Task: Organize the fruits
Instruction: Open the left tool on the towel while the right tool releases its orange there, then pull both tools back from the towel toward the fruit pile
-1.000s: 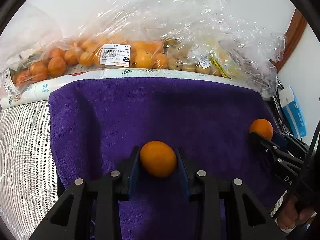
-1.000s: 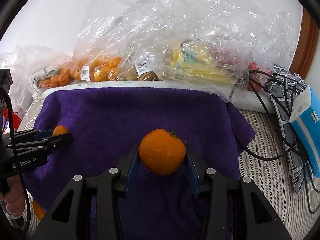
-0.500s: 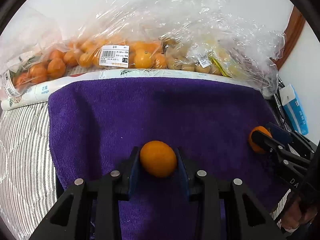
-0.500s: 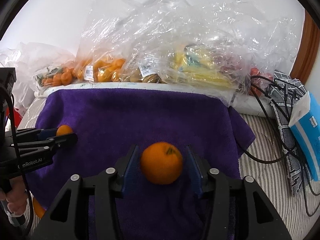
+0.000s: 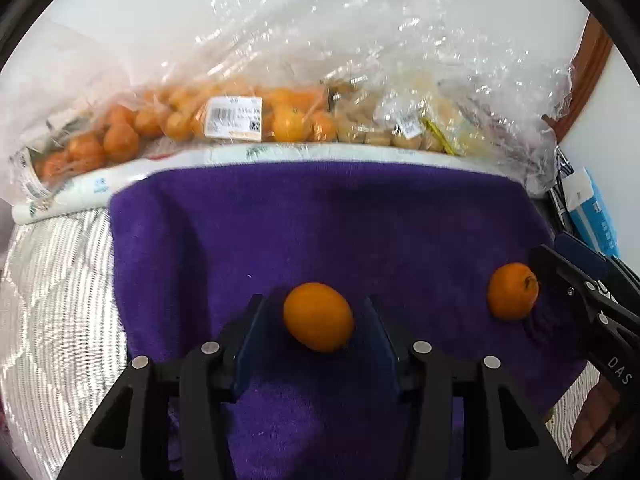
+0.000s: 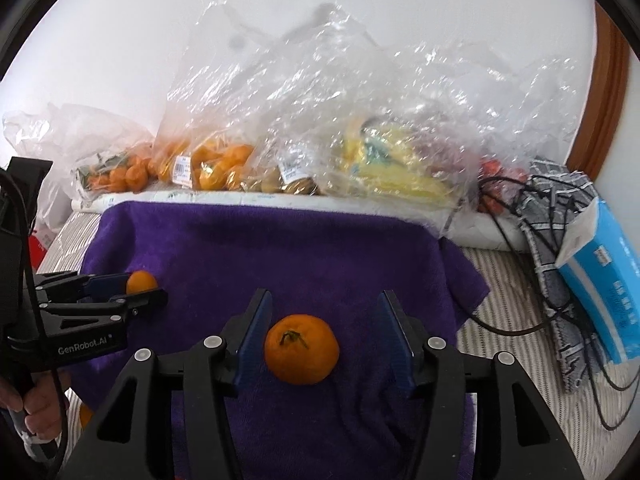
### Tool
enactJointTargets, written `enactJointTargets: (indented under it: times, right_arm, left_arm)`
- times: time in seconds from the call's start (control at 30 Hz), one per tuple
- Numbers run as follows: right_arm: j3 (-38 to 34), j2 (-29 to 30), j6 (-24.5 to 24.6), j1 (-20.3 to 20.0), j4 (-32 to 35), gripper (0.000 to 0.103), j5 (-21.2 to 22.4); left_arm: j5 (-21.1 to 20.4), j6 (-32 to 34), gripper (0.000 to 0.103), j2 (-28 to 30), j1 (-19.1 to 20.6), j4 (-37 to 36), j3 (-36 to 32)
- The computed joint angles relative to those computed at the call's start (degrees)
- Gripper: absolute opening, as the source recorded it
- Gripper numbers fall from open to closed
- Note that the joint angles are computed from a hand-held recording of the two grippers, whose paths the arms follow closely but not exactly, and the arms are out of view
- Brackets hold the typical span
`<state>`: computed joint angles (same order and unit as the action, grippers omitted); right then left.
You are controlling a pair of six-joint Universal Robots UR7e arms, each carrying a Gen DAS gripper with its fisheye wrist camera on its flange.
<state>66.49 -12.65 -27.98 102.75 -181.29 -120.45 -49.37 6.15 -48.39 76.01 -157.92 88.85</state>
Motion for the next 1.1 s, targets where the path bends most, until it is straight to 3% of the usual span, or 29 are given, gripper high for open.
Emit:
enactJointTargets:
  times: [0.23, 0.47, 0.73, 0.83, 1.1]
  right_arm:
    - [6.9, -4.4, 0.7, 1.5, -4.3, 0.054, 0.0]
    - [17.1, -9.6, 0.6, 3.8, -13.2, 0.054, -2.0]
    - [29.5, -16.6, 4.1, 6.0, -16.6, 0.054, -0.7]
    - [32.9, -18.0, 4.3, 6.5, -18.0, 0.054, -0.1]
    - [39.4, -19.0, 4.2, 5.4, -20.9, 0.055, 0.3]
  left_arm:
    - [2.1, 0.7, 0.053, -4.6, -3.4, -4.8, 6.1]
    - [4.3, 0.7, 0.053, -11.1, -7.5, -10.6, 15.9]
    - [7.2, -2.4, 0.053, -18.1, -11.8, -14.8, 26.8]
    - [7.6, -4.5, 0.06, -20.1, -12.6, -15.3, 29.8]
    - [9.0, -8.4, 0.063, -22.6, -12.2, -13.9, 35.4]
